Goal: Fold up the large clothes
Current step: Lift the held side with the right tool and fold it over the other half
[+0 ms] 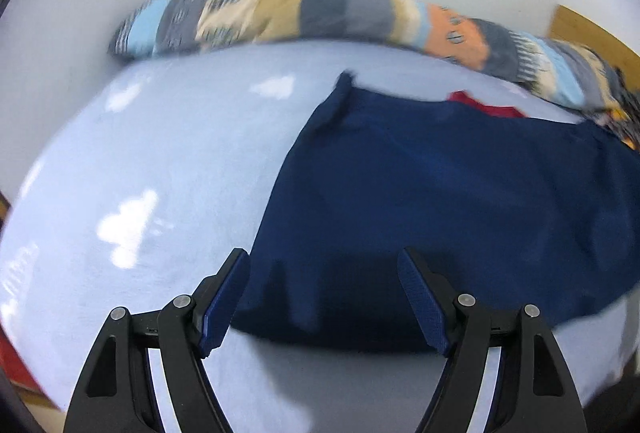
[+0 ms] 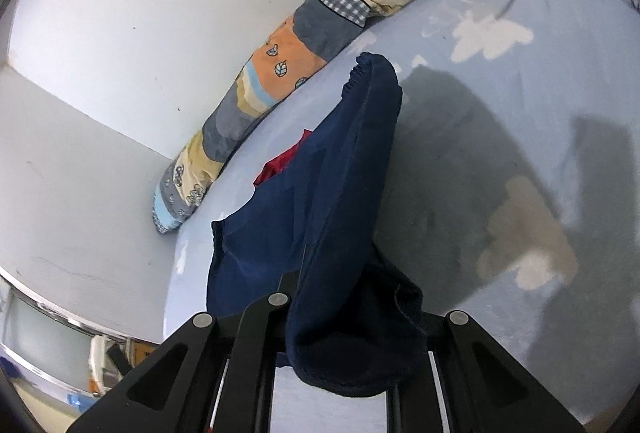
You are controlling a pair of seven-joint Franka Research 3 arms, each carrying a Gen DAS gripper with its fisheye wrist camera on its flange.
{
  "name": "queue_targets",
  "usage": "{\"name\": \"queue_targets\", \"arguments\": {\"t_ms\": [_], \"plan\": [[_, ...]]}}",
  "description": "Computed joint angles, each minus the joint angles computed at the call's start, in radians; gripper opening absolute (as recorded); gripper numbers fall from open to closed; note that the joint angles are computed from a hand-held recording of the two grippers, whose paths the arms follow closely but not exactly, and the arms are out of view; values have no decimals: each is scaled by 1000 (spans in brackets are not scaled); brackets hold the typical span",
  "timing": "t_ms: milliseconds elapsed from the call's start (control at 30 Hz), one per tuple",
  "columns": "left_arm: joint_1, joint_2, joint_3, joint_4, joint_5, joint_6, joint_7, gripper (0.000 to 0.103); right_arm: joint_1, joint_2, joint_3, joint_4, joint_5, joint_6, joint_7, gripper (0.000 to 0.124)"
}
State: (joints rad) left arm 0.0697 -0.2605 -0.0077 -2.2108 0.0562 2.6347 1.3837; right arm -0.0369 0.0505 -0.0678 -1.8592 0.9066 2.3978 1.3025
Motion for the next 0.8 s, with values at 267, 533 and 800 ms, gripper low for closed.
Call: {"name": "queue_targets", "arguments": {"t_ms": [267,533,800], "plan": [[25,91,-27,66,23,-113,-97,76,32,-2,13,40,-164,22,137,13],[26,8,15,50,-59,-50,-62,76,72,17,32,120,-320,12,262,13],[102,-109,44,-19,16,-13,-142,76,188,132,75,343,-618,-46,484,13]]}}
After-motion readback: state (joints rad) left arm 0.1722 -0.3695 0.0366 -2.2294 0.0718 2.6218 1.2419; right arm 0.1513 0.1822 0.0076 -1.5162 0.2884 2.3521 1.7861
